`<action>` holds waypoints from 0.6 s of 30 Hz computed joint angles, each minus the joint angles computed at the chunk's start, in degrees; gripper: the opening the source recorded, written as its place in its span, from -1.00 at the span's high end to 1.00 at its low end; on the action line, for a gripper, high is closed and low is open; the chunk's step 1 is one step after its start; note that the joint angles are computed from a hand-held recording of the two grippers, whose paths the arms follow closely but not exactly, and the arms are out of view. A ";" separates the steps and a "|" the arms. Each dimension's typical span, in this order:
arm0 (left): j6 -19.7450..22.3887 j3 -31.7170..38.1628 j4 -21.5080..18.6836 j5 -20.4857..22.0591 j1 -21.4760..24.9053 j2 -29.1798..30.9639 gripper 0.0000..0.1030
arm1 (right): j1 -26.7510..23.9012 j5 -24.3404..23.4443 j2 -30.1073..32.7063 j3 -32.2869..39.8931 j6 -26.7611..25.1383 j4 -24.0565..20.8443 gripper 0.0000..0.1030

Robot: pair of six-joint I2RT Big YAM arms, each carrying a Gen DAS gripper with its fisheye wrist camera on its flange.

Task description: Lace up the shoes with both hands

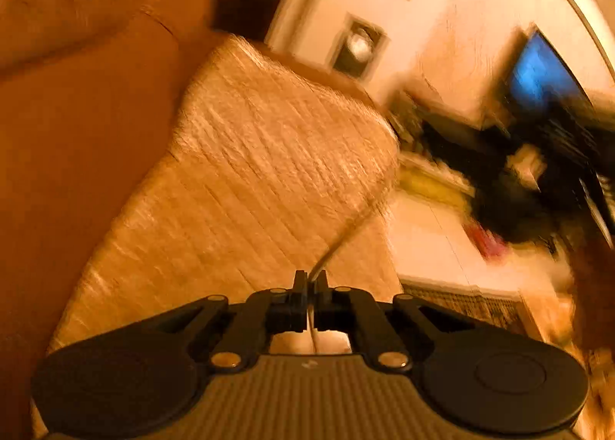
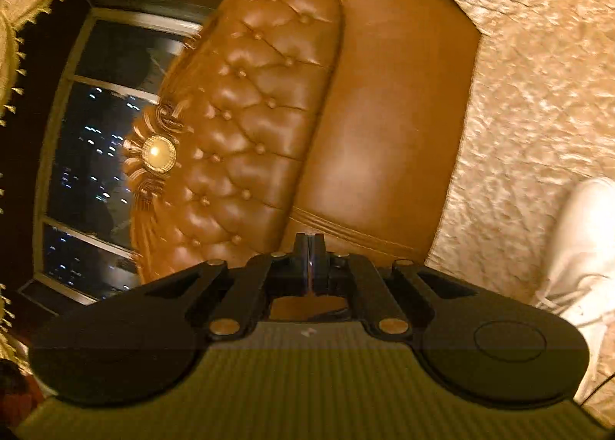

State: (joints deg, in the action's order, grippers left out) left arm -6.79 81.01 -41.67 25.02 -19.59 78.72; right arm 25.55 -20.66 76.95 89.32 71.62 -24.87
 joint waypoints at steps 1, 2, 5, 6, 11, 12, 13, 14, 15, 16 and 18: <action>-1.16 0.27 3.15 -1.67 0.96 -0.44 0.97 | -0.03 0.60 -0.47 -0.42 0.07 1.20 0.92; -1.56 0.64 6.59 -3.67 1.84 -0.99 0.97 | -0.01 1.54 -0.88 -0.48 -0.48 1.38 0.90; 0.38 3.06 13.47 -7.90 3.74 -1.74 0.97 | 0.78 7.27 -0.53 2.65 -6.39 -7.14 0.62; 1.16 3.85 15.03 -8.66 4.11 -1.93 0.97 | 1.24 8.41 0.32 4.47 -9.60 -11.42 0.28; -1.42 6.39 20.15 -8.89 5.74 -3.12 0.97 | 3.97 6.51 8.68 16.27 -25.18 -32.38 0.19; -2.12 6.68 20.79 -8.87 5.97 -3.35 0.97 | 4.67 6.11 10.41 18.26 -27.62 -34.97 0.19; -2.81 6.96 21.42 -8.88 6.20 -3.59 0.97 | 5.40 6.11 12.03 20.12 -29.94 -37.07 0.19; -3.21 7.12 21.94 -9.03 6.39 -4.01 0.97 | 6.08 7.09 13.38 21.73 -31.64 -38.90 0.19; -3.59 7.31 22.43 -9.18 6.59 -4.40 0.97 | 6.74 9.53 14.59 23.26 -32.70 -40.75 0.19; -3.77 7.76 22.72 -9.15 6.90 -4.63 0.97 | 6.87 10.97 14.79 23.49 -32.29 -40.62 0.25; -3.80 7.76 23.98 -9.94 7.47 -5.37 0.97 | 6.26 11.43 13.41 21.56 -29.32 -36.77 0.91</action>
